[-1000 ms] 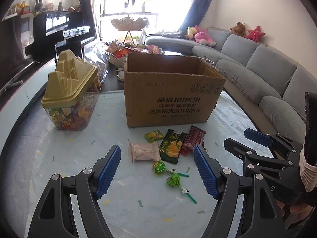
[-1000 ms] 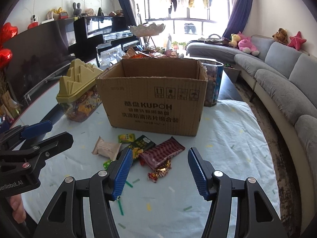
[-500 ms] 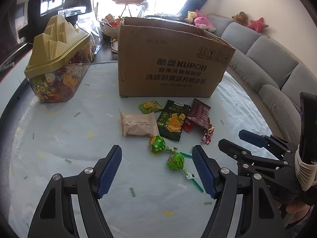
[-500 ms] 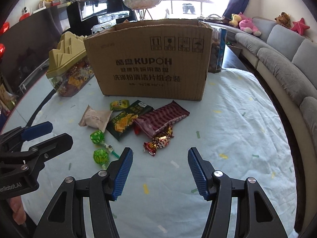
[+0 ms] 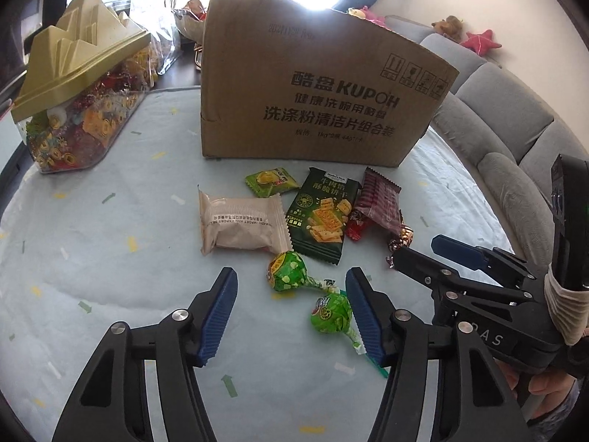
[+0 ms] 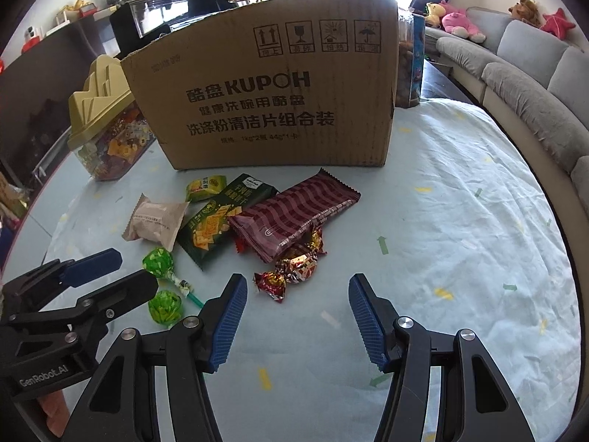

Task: Organize snacks
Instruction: 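Grasp a green lollipop with the left gripper while the right grasps a wrapped candy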

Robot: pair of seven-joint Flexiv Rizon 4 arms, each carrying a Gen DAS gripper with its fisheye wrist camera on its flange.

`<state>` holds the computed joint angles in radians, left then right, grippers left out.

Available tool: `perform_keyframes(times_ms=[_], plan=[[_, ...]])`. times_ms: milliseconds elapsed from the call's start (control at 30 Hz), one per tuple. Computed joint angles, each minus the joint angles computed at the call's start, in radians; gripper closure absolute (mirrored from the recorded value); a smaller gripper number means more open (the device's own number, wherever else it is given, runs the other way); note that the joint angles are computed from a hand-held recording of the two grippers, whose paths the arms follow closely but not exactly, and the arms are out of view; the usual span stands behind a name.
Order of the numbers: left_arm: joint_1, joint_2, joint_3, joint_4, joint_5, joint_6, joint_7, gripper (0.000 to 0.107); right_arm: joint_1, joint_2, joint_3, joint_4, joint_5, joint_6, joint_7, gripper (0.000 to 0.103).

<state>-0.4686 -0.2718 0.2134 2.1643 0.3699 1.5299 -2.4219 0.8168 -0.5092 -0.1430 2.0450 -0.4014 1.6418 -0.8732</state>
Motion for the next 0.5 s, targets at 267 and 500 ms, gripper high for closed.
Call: perform_keyframes(times_ms=[267,500], plan=[[0.037,-0.021,-0.042,0.003,-0.069,0.015,0.068,0.059,-0.040,-0.029,0.039,-0.043,-0.004,-0.028,-0.003,0.049],[0.035,-0.039,-0.050,0.009,-0.137,0.020,0.120,0.071,-0.060,-0.051,0.063,-0.077,-0.016,-0.053,0.000,0.055]])
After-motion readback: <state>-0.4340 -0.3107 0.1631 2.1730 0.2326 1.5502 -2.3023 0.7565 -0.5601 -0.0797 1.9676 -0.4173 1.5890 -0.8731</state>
